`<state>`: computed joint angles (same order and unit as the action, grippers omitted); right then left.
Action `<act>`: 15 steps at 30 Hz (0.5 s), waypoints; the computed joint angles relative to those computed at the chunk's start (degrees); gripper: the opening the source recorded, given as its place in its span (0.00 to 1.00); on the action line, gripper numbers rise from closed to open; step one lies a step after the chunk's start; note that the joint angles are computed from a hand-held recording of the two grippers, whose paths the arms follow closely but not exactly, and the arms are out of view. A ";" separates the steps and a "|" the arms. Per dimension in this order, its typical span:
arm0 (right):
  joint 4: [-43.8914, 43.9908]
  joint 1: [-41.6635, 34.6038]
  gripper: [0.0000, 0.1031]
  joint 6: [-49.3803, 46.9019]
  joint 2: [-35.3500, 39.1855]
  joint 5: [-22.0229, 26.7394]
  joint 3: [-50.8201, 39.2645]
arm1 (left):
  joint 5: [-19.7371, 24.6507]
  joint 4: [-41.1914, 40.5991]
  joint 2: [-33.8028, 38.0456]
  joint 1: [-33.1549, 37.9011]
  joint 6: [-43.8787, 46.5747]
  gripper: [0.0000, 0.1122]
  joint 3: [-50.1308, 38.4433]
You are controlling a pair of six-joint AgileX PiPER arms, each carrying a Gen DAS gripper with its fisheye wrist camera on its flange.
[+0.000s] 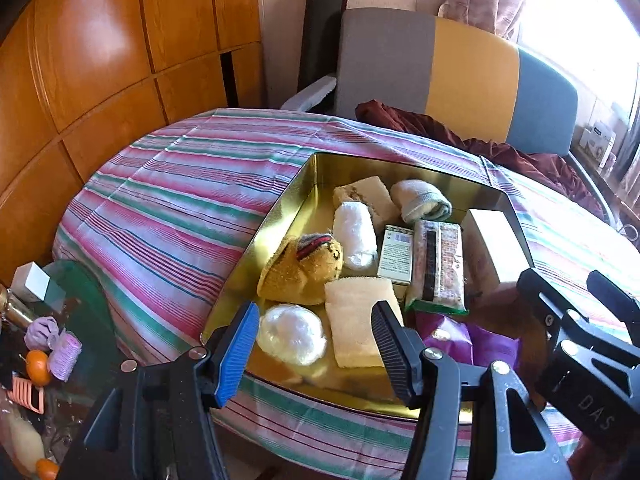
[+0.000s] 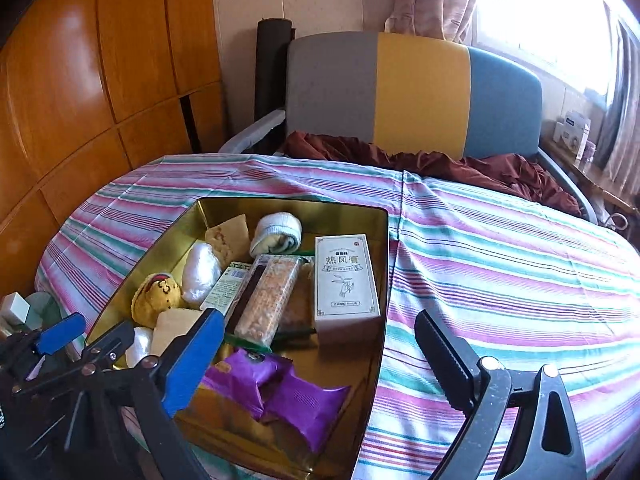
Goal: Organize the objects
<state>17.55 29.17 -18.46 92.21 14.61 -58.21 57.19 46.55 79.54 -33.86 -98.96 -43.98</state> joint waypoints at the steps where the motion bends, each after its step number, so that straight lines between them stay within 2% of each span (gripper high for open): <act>1: -0.12 0.10 0.94 0.16 -0.10 -0.27 0.26 | 0.42 0.25 0.14 -0.27 -0.21 0.53 -0.11; 5: -0.53 0.31 0.94 0.62 -0.52 -0.62 0.59 | 2.55 0.96 0.68 -1.46 -0.73 0.53 -0.73; 11: -1.40 0.54 0.94 1.48 -0.72 -0.95 0.90 | 1.96 0.88 0.03 -0.98 -0.24 0.53 -0.42; 15: -1.73 0.56 0.94 2.00 -0.52 -0.98 0.91 | 4.38 3.32 0.48 -2.96 -3.30 0.53 0.01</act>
<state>15.81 29.74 -16.47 91.69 13.63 -57.29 61.57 49.87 80.02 -36.82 -102.25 -43.97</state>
